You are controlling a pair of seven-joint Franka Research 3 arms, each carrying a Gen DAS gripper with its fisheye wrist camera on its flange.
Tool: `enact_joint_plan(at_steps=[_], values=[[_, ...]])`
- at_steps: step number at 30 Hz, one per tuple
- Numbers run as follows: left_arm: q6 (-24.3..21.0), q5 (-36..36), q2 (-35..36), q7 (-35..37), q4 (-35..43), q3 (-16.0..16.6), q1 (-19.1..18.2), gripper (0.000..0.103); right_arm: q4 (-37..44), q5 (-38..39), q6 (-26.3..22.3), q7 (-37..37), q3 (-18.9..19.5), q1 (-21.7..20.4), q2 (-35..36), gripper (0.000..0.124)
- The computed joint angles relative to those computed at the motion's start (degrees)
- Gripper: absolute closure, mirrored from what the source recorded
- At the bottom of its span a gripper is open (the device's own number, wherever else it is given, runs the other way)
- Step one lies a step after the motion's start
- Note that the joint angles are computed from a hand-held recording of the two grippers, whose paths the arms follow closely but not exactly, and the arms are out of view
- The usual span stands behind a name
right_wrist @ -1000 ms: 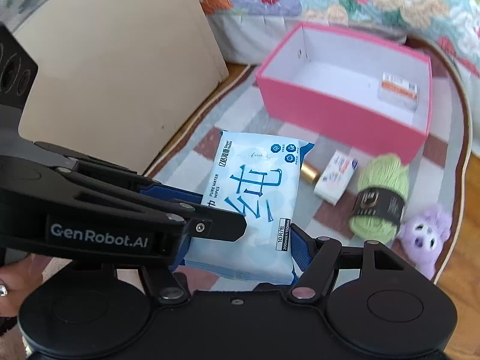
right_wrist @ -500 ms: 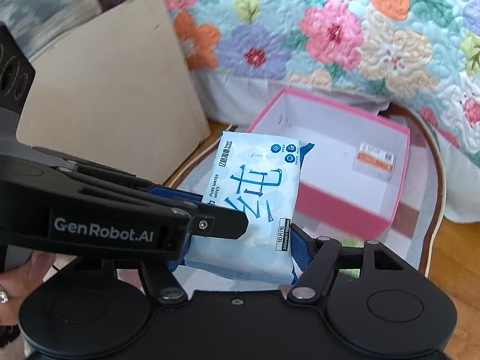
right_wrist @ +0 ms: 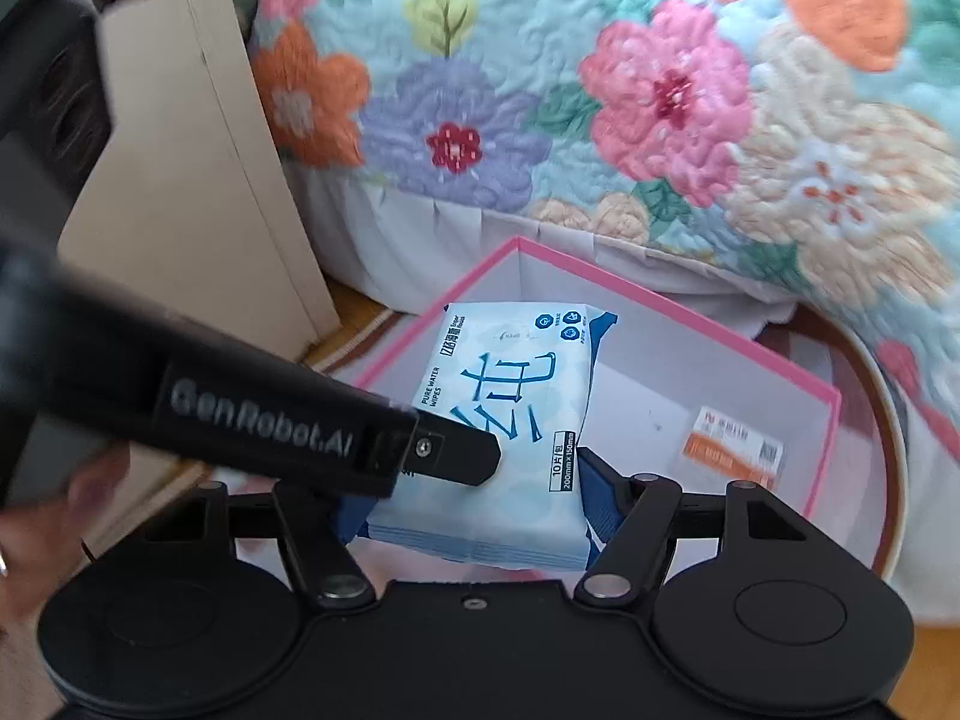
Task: Organize objects
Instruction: 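Lift the wet-wipes pack with the left gripper and carry it into the pink box, then lower the wet-wipes pack into the box beside the floss case, open the left gripper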
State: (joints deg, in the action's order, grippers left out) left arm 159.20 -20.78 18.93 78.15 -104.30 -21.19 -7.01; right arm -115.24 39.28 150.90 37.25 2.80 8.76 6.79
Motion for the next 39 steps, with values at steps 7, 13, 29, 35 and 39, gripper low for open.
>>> enact_joint_plan(at_steps=[7,13,29,35,39], values=[[-3.5,1.81,11.96,-5.69,10.84,0.61,-0.45,0.071,11.39,-6.01,-5.09,-0.17,0.22,-1.8,12.41,0.052],[-13.11,3.96,19.33,-3.7,20.31,-0.88,1.17,0.069,19.46,-9.95,-12.12,-4.02,1.22,-3.9,19.28,0.052],[-21.17,9.31,28.51,-11.2,32.78,2.91,-2.47,0.065,32.85,-19.84,-22.39,3.23,-0.99,-1.46,27.78,0.061],[-27.64,9.31,31.65,-15.7,38.6,2.98,-2.9,0.068,28.96,-25.94,-23.47,19.14,-4.16,0.3,25.08,0.059],[-25.81,1.69,33.4,-17.19,38.39,-1.02,-0.06,0.075,28.49,-19.25,-28.02,21.4,-1.68,-3.76,24.23,0.069]])
